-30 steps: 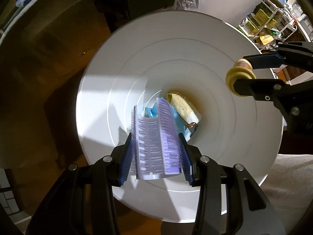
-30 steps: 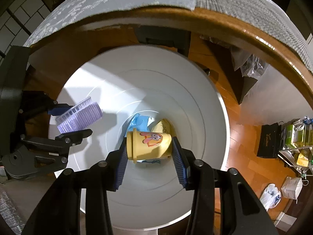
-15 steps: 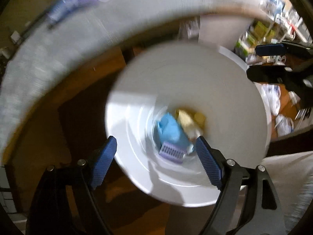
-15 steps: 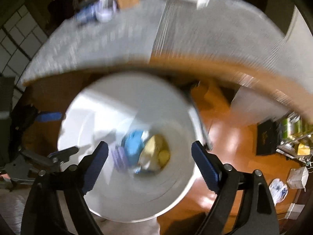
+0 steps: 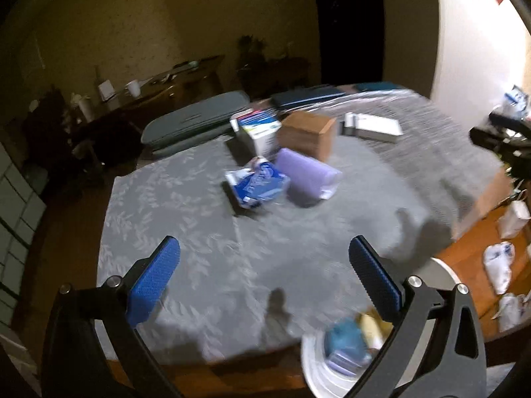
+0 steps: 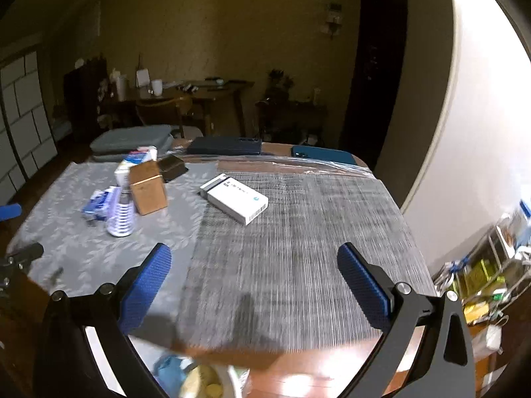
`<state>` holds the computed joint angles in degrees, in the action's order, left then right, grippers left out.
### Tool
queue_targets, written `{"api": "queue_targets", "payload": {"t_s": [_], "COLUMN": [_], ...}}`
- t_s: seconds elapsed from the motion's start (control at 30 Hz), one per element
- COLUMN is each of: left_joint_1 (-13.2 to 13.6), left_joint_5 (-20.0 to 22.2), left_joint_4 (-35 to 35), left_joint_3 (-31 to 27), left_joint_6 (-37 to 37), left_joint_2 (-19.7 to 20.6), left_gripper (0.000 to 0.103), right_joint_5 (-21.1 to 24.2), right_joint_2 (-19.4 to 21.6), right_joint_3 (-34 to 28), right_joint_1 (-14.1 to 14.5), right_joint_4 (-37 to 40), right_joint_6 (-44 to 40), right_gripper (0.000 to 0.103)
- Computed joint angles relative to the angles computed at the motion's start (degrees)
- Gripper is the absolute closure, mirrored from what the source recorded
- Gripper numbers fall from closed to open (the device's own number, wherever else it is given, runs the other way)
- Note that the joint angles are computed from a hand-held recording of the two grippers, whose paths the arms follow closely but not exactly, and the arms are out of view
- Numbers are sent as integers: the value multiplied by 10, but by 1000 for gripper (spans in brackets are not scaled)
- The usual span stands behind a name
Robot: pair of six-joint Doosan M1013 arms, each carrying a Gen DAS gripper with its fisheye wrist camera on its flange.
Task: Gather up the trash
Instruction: 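Grasp the blue Tempo tissue pack with the left gripper while the right grasps the white medicine box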
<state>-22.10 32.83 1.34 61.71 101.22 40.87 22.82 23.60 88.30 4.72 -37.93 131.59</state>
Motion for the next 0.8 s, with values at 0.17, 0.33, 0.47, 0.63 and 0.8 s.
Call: {"api": "queue_targets", "payload": {"t_s": [0.17,0.33,0.47,0.63,0.8], "left_joint_1": [1,5,4,9,15], "left_joint_5": [46,110,136,183,213], "left_joint_4": [41,21,31,5,-31], "left_joint_3": [-69,-150,-197,-262,-309], "left_joint_6": [-30,-36,-37,-20,-6], "left_joint_2": [50,99,127,163,187], "left_gripper": [1,1,1,1,1], "right_joint_5": [38,85,108,136,166], "right_joint_2": [52,104,134,166,190], "right_joint_3": [-65,-132,-174,-222,-263], "right_joint_1": [-7,-12,-15,-23,-29], "right_joint_4": [71,110,149,209,261], "right_joint_6": [-121,-206,-261,-324,-371], "right_gripper": [4,4,4,4,4]}}
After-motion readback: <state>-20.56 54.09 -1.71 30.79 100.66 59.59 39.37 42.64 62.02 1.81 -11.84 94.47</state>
